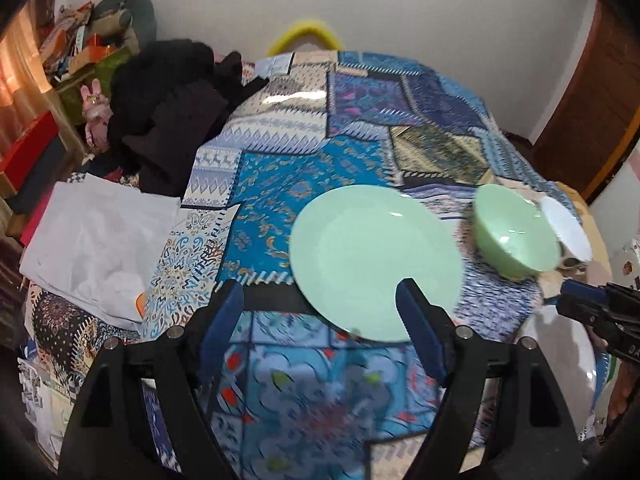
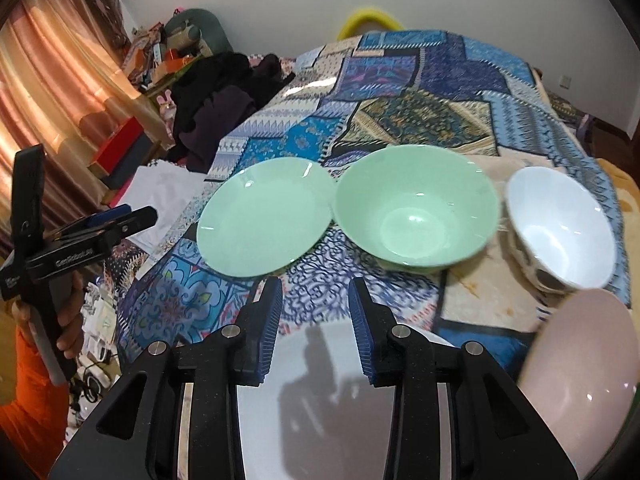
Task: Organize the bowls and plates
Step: 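Move the left gripper toward the pale green plate, then grasp the rim of the pale green plate with the left gripper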
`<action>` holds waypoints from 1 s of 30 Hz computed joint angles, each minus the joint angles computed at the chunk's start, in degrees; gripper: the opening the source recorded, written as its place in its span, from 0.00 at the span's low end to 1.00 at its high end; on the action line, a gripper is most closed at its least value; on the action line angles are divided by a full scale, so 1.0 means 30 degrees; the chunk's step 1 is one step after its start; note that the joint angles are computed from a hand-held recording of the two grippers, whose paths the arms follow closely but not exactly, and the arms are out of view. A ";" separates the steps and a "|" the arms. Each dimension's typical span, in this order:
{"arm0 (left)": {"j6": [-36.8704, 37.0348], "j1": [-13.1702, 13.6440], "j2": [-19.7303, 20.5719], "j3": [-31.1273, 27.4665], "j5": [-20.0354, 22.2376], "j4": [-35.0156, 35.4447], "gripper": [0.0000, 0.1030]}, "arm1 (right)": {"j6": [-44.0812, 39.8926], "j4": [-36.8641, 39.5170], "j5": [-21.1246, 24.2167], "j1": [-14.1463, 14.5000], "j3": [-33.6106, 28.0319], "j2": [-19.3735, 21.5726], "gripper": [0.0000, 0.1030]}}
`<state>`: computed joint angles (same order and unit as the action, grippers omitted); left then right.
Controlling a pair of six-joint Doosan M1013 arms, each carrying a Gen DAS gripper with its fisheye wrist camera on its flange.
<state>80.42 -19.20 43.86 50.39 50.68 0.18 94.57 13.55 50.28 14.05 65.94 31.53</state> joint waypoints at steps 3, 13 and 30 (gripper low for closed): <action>0.0507 0.0235 0.1063 -0.1381 0.1026 -0.0202 0.76 | 0.0142 -0.0170 0.0903 0.0152 -0.1025 0.0801 0.30; 0.2298 0.0866 0.4339 -0.6050 0.4328 -0.1954 0.51 | 0.1083 -0.0373 0.3475 0.0401 -0.3851 0.2987 0.30; 0.4156 0.1100 0.6683 -1.0198 0.6761 -0.4109 0.29 | 0.2426 -0.1055 0.4886 0.0620 -0.5551 0.4246 0.33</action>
